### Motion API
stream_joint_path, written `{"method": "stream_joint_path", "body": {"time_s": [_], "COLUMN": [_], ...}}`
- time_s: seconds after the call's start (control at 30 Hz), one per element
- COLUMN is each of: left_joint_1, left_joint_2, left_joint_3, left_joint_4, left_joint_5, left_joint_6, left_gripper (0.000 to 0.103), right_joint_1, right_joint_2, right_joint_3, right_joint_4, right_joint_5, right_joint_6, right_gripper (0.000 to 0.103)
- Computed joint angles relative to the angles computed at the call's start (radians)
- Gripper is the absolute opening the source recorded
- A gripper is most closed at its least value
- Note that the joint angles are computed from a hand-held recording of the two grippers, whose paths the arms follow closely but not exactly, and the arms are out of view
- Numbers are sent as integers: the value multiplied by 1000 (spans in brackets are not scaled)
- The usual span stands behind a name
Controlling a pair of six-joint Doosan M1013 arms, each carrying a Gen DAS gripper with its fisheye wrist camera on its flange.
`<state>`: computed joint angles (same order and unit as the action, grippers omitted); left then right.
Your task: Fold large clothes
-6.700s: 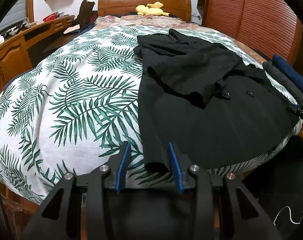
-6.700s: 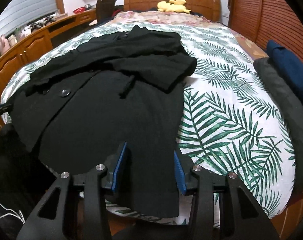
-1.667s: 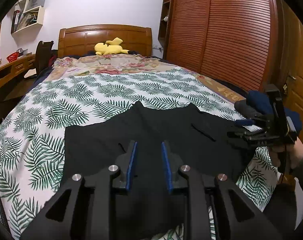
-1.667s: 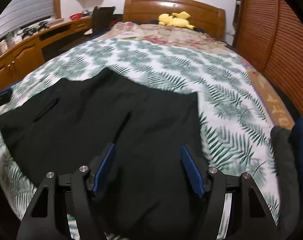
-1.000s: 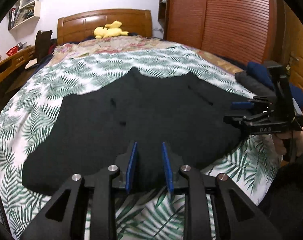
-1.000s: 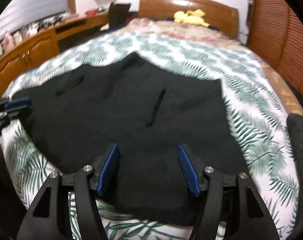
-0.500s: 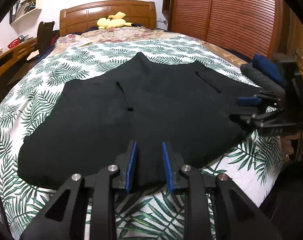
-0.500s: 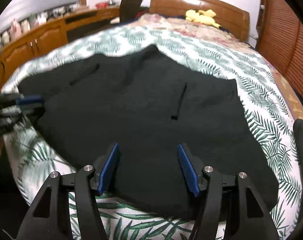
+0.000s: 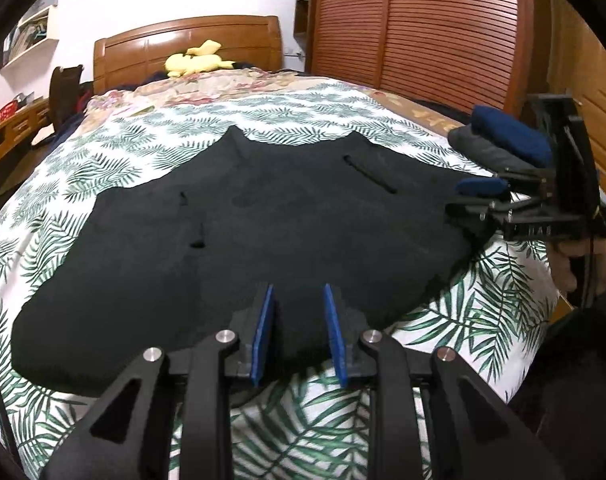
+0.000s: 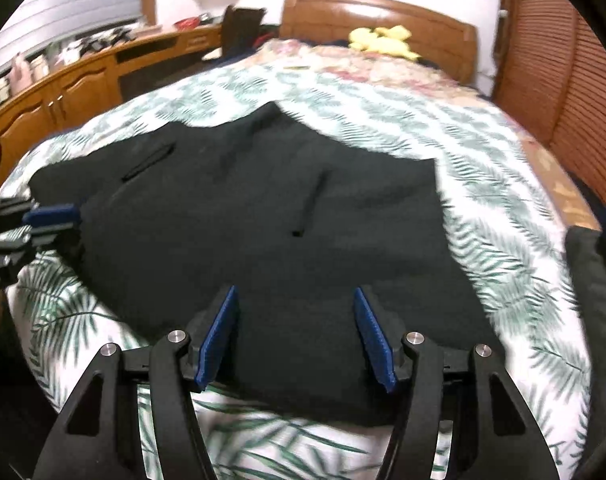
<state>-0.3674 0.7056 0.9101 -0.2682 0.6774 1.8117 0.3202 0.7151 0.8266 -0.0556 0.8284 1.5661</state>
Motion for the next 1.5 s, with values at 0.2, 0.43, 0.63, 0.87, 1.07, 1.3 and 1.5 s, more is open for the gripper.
{"method": "stream_joint_path", "body": {"time_s": [0.2, 0.43, 0.63, 0.87, 1.07, 1.3, 1.5], "left_joint_1": [-9, -18, -25, -27, -28, -28, -28], "left_joint_2": [13, 25, 33, 39, 40, 40, 39], "left_joint_3": [-20, -41, -53, -61, -62, -62, -57], "left_joint_4": [-5, 5, 30, 44, 44, 44, 46], "left_joint_5": [12, 27, 35, 43, 44, 45, 43], "left_joint_6": [9, 7, -12, -22, -22, -22, -22], "left_gripper": [24, 24, 24, 24, 24, 24, 25], "right_joint_1": [-19, -33, -50, -68, -71, -76, -51], "right_joint_2": [-45, -64, -63, -52, -46, -43, -55], "right_joint_3": [70, 104, 112, 107, 101, 98, 111], "right_joint_4": [-96, -150, -80, 24, 57, 114, -3], "right_joint_5": [-57, -51, -20, 14, 26, 18, -35], "right_joint_6": [110, 189, 175, 154, 139, 109, 146], "right_gripper": [60, 62, 63, 67, 67, 66, 45]}}
